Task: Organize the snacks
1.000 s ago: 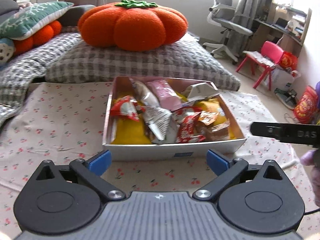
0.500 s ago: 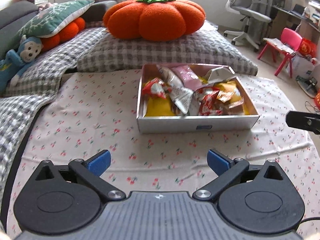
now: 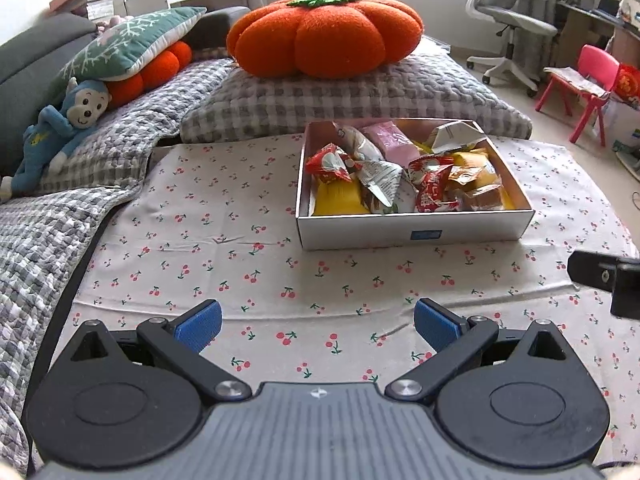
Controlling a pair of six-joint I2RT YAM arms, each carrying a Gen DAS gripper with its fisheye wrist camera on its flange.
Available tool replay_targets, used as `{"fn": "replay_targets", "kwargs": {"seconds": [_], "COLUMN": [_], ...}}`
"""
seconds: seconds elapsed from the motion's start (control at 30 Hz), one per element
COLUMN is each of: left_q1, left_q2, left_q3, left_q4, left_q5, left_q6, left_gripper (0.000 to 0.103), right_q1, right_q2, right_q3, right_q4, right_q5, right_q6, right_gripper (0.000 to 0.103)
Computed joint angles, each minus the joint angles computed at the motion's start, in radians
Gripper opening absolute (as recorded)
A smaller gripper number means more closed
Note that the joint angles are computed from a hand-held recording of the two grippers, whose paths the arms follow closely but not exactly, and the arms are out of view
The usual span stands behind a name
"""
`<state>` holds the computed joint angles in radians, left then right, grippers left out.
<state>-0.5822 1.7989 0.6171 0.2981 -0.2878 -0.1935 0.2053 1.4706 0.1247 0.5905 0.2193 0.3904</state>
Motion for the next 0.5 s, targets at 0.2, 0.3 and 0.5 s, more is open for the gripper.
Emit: {"fn": "replay_targets", "kwargs": {"seconds": [0.2, 0.3, 0.5], "left_q1": [0.016, 0.019, 0.017], "left_q2": [0.020, 0.030, 0.024], "left_q3": [0.009, 0.018, 0.017], "left_q4": [-0.007, -0.024, -0.037], "left_q5": [0.010, 0.017, 0.024], "left_q6": [-0.025, -0.034, -0.047], "left_gripper": [0.103, 0.103, 0.103], "right_q1": [0.038, 0.060, 0.070], "right_q2": [0.096, 0.129, 0.135], "right_q3": [0.018, 0.033, 0.045], "right_q4": [0.059, 0.066, 0.047], "right_q5": [0.027, 0.032, 0.028], "right_q6": [-0.005, -0.012, -0.004], "right_gripper": [0.101, 0.101, 0.101]}}
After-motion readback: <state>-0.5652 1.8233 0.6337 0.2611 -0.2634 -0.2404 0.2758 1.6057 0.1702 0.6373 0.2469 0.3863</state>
